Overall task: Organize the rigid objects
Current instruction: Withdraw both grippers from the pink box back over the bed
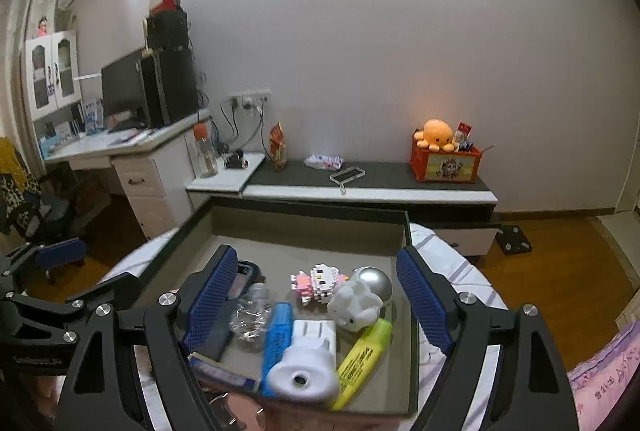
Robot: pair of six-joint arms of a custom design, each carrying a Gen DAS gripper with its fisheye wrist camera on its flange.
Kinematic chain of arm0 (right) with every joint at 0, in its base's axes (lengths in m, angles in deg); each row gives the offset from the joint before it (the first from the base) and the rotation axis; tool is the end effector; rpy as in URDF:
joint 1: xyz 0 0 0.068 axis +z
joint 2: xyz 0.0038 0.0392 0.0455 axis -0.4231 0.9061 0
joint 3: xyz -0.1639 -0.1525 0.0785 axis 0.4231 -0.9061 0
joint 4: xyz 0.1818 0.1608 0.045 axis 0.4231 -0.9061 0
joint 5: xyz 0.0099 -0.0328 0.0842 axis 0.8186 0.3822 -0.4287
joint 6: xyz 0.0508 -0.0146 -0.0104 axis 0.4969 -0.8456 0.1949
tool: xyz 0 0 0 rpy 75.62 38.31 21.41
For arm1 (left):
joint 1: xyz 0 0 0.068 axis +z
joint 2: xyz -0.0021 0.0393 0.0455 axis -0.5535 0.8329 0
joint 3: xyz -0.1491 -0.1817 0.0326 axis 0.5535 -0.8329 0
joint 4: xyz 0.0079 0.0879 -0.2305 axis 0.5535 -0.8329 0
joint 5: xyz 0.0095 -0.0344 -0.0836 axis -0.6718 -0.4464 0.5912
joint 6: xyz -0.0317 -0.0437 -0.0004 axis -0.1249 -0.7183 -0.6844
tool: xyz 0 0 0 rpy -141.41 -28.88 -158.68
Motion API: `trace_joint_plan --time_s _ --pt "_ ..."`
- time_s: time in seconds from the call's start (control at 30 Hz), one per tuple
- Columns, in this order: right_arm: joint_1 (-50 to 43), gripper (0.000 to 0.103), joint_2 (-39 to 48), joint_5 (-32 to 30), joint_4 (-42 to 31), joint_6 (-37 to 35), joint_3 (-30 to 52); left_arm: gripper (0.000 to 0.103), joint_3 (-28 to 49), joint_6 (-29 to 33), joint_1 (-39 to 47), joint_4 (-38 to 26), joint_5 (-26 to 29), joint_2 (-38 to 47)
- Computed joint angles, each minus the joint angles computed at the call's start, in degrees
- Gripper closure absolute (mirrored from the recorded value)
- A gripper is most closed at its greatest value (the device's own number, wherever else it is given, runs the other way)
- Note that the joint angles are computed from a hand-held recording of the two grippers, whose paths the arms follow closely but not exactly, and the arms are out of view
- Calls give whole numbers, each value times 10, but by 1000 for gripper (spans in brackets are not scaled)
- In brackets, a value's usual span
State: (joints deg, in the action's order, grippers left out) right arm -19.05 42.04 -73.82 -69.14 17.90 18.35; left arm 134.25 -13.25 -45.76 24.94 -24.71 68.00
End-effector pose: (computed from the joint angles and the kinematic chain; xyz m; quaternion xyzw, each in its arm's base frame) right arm 0.2410 0.0229 0.2105 0.0065 0.8578 0.0196 0.5135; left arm 0.2813 -0.0652 0.2289 0.1184 0.8780 -0.1066 0.4514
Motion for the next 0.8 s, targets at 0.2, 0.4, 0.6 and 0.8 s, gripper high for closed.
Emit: trace_joint_plan --time_s 0.2,0.4,0.6,0.8 --pt "63 19 -174 62 -91 23 -50 0 -91 9 1 -41 -8 -172" --pt "181 19 -335 188 -186 60 -92 0 -179 23 -6 -89 0 -346" --pt "387 0 -412 437 -269 123 -122 0 -226 33 -23 -150 15 -459" --pt "493 0 -412 533 -337 196 -132 0 -253 43 -22 -207 13 -524"
